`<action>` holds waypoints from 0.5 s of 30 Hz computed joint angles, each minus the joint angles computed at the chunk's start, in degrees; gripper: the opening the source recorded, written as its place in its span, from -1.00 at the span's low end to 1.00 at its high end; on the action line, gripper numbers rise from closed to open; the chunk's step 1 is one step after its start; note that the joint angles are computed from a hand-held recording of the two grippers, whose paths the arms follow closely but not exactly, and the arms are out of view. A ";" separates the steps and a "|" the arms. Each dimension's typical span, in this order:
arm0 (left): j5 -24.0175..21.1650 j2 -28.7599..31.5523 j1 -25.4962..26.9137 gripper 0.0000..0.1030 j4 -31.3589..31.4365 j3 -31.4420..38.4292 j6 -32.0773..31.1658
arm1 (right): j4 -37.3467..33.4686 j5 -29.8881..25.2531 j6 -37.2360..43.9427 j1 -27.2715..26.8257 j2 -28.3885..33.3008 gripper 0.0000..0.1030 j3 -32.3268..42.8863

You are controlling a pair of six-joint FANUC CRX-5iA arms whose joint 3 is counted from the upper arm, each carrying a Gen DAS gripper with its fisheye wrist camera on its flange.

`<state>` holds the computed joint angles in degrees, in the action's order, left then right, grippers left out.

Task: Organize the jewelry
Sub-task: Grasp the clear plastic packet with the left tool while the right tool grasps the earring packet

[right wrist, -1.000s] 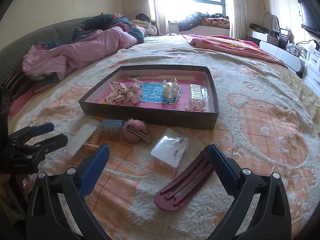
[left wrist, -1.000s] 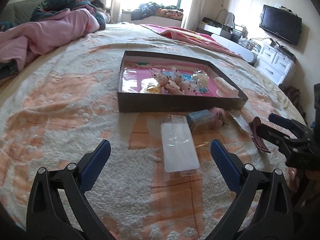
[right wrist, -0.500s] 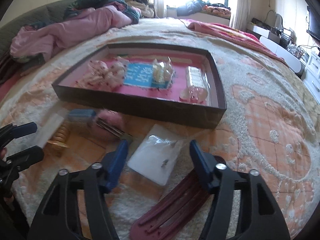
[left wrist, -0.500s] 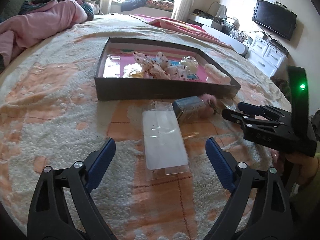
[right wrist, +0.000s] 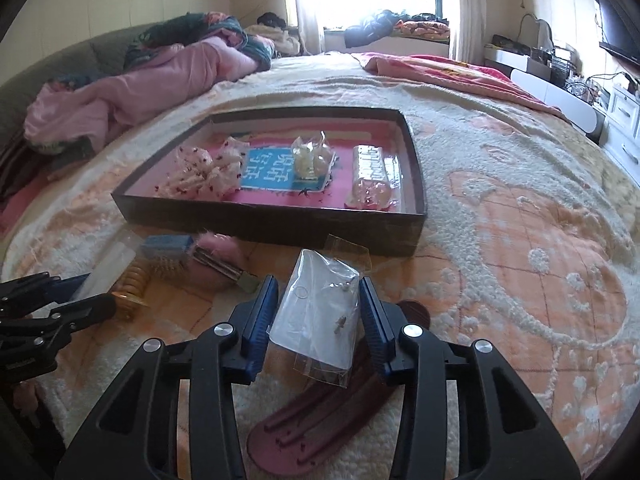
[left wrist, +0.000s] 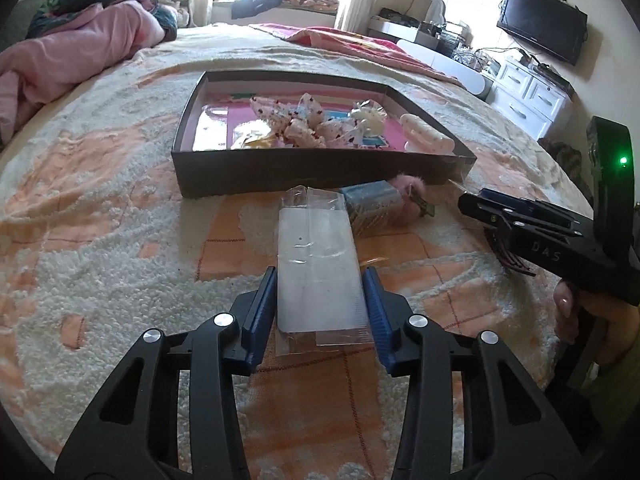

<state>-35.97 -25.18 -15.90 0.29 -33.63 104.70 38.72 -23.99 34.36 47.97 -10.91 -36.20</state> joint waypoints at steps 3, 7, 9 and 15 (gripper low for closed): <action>0.38 -1.06 -0.59 -0.35 -0.82 0.11 0.71 | -1.03 0.27 0.25 0.04 -1.38 -0.24 -0.54; 0.91 -2.58 -0.86 -0.35 -0.73 0.01 0.92 | -1.43 0.23 0.18 0.51 -2.88 -0.24 -1.18; 1.14 -2.97 -1.08 -0.35 -0.84 0.19 1.06 | -1.38 0.14 0.20 0.71 -3.64 -0.24 -1.53; 1.58 -2.80 -1.99 -0.35 -1.44 1.23 1.44 | -0.66 0.06 -0.69 1.46 -6.16 -0.24 -2.63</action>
